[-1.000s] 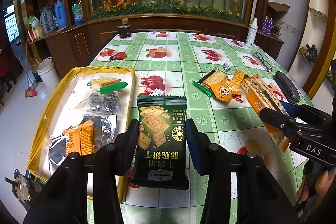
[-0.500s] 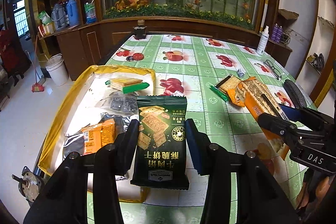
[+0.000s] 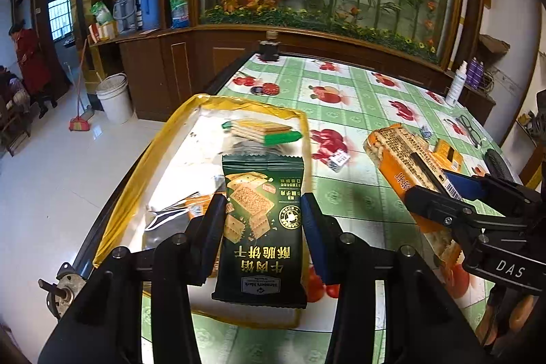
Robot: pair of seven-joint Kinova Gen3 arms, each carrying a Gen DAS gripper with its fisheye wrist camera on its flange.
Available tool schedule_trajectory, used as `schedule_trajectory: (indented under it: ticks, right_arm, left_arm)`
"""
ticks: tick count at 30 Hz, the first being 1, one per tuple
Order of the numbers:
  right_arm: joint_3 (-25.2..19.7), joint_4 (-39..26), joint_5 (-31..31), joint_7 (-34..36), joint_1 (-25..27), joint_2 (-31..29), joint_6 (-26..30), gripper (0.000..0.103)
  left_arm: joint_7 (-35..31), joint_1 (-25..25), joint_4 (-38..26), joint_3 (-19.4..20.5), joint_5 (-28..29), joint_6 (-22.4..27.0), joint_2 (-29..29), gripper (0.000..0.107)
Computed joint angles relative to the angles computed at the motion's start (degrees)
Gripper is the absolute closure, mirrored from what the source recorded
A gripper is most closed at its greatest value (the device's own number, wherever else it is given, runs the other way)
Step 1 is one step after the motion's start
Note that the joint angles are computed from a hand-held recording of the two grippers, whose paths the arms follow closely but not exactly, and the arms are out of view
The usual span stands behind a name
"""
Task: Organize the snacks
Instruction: 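Carry the green bag into the tray with the left tool while the right tool carries the long pack there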
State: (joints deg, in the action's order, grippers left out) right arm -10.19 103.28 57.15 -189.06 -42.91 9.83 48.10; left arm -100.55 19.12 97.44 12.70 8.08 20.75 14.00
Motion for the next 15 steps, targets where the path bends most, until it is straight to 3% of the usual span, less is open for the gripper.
schedule_trajectory:
  ticks: [10, 15]
  right_arm:
    - [4.37, -6.78, -2.74, 7.59, 2.57, 6.21, -10.48, 0.049]
    - [6.29, -11.27, -8.19, 15.35, 4.02, 10.09, -14.74, 0.049]
  left_arm:
    - [0.83, -3.05, -1.72, -1.19, 1.49, 1.49, 2.56, 0.065]
    - [1.42, -3.34, -2.51, -1.42, 1.31, 2.11, 3.98, 0.064]
